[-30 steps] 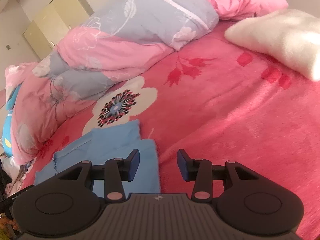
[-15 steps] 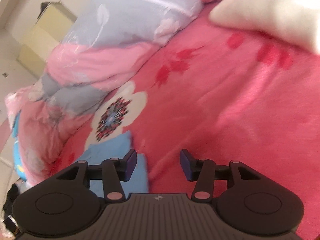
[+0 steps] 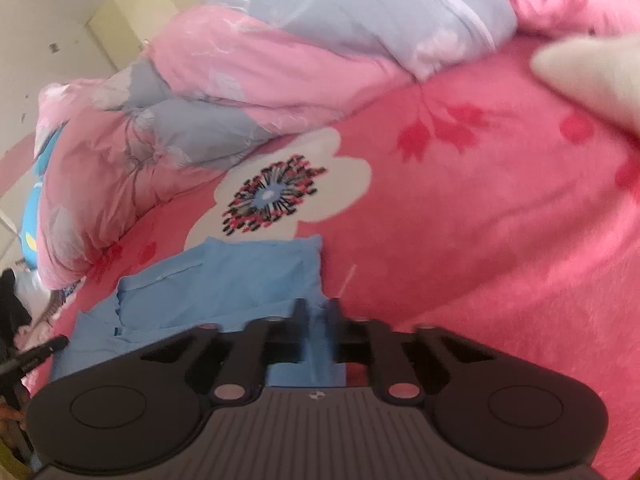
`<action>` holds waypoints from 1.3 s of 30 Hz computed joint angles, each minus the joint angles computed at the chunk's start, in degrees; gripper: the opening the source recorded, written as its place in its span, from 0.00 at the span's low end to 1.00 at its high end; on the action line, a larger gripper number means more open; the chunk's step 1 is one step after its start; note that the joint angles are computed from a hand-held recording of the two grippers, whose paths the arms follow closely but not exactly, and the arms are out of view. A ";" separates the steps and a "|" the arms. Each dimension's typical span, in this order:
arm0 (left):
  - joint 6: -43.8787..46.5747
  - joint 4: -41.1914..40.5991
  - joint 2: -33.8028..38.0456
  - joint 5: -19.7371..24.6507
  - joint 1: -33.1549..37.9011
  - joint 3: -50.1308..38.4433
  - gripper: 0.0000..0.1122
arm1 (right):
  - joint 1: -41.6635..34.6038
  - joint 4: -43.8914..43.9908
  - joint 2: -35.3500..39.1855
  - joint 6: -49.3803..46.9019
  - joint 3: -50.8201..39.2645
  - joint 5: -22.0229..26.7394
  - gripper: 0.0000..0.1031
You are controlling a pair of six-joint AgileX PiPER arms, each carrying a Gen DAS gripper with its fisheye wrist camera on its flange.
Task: Fold clothes
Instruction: 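Close both grippers on the folded edge of the blue T-shirt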
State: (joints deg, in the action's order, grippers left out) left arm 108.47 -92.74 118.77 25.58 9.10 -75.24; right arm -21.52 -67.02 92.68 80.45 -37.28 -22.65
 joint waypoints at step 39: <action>-39.74 30.86 17.68 -3.10 -4.23 -31.83 0.04 | 9.01 50.73 13.47 -49.10 -18.50 10.17 0.03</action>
State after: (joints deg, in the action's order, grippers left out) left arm 68.73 -61.87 136.45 22.48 4.87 -107.07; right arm -12.51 -16.29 106.15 31.35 -55.77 -12.48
